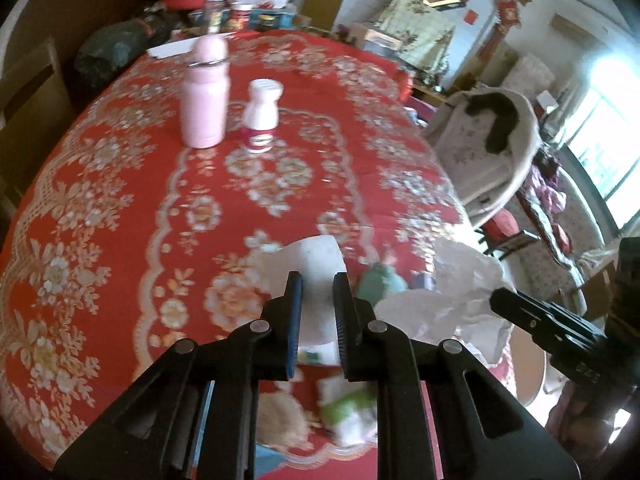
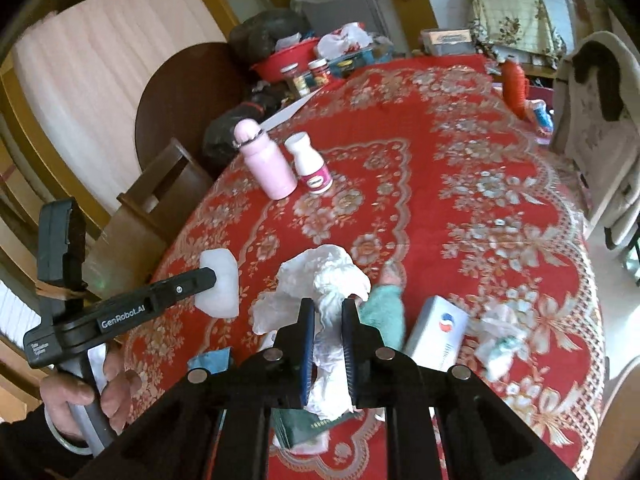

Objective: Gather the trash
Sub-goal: 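Grasp the crumpled white tissue with the right tool while the left tool grasps the white plastic bag, then carry the tissue and plastic bag in both tools over the beige bucket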

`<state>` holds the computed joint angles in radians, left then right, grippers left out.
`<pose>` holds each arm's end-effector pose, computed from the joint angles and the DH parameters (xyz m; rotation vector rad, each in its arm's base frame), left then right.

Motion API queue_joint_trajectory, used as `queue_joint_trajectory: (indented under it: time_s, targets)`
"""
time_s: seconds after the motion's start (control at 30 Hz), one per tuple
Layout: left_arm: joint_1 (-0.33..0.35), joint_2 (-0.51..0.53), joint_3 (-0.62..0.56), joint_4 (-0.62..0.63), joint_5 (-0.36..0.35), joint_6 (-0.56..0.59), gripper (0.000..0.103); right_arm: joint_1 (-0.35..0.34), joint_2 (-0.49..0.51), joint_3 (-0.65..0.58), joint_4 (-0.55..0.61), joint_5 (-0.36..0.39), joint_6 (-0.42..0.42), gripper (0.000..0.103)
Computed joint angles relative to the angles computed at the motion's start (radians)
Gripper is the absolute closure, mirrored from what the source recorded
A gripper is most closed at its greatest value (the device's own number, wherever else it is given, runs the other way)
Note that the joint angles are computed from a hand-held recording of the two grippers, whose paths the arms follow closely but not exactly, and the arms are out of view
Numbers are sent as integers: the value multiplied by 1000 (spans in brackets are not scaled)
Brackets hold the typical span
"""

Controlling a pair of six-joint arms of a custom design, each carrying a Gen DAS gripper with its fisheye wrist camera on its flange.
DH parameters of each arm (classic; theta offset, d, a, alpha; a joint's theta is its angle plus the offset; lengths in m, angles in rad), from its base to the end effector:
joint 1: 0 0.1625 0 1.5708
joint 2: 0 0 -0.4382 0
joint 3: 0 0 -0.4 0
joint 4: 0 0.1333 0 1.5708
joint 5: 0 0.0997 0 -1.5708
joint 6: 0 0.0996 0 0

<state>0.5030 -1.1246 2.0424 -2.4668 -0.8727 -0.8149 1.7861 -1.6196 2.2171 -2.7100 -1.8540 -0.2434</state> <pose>-0.3694 -0.4284 0.1616 0.3398 2.5910 -0.7520 0.1979 -0.4113 0.3446 0.5204 -2.7090 0.7598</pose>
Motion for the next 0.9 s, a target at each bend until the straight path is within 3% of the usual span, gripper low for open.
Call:
queue_joint_trajectory:
  time_s: [0.27,0.57,0.8,0.9]
  targets:
    - [-82,112,-65,-41,-66,37,90,-57,-181,51,42,-8,-14,91]
    - [-155,277,-178,-103,-171,90,90,-182,-421,71,146,-23,-52,91]
    - [-195,412,-284,-137,-256,132,90,-353,-615,70,247,9,-115,91]
    - [-209,471,-332,-147,-293,144,90,-473,-694,60,296,57,-161,91]
